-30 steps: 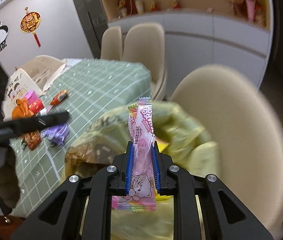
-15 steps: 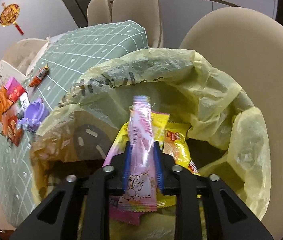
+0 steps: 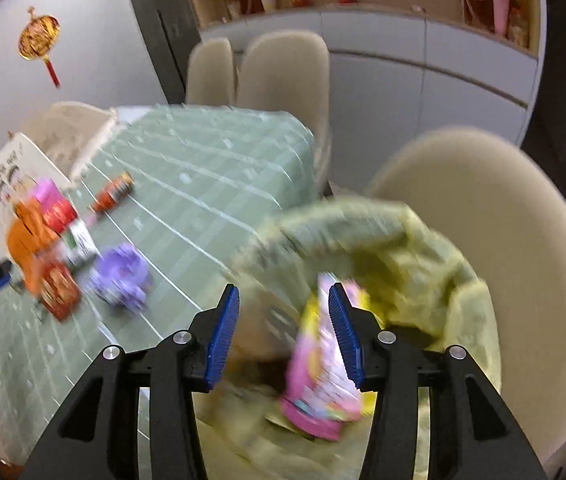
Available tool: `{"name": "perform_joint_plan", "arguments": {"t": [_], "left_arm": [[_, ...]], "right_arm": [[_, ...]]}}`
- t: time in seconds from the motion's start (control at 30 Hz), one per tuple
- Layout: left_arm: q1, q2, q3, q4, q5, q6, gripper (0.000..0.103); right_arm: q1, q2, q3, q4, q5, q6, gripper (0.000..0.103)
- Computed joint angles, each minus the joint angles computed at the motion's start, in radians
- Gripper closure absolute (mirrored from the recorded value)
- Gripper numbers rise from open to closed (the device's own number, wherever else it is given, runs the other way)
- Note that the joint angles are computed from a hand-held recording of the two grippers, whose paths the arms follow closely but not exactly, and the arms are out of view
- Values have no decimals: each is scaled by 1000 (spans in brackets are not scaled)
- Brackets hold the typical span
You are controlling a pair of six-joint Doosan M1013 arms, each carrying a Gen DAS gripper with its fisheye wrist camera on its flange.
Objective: Collect trash
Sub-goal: 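Reach left toward the orange snack bag while right grasps the red snack pack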
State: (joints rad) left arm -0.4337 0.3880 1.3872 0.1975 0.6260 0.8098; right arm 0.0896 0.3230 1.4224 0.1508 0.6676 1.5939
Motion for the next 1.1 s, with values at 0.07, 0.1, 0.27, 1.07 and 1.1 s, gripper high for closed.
{"name": "perform_joint_plan", "arguments": {"t": [0.07, 0.1, 0.27, 1.07, 1.1], "left_arm": [[14, -14, 21, 21, -12, -26, 44], [19, -19, 28, 28, -14, -38, 44], [62, -40, 64, 1, -44, -37, 44], [139, -64, 112, -40, -99, 34, 43], [143, -68, 122, -41, -99, 30, 43]], "right_arm": [[21, 10, -27, 9, -20, -11, 59], [31, 18, -41, 23, -24, -28, 59], [81, 63, -112, 81, -7, -126, 59], [191, 525, -766, 52, 361, 303, 59], [193, 549, -800, 35, 381, 341, 59]]}}
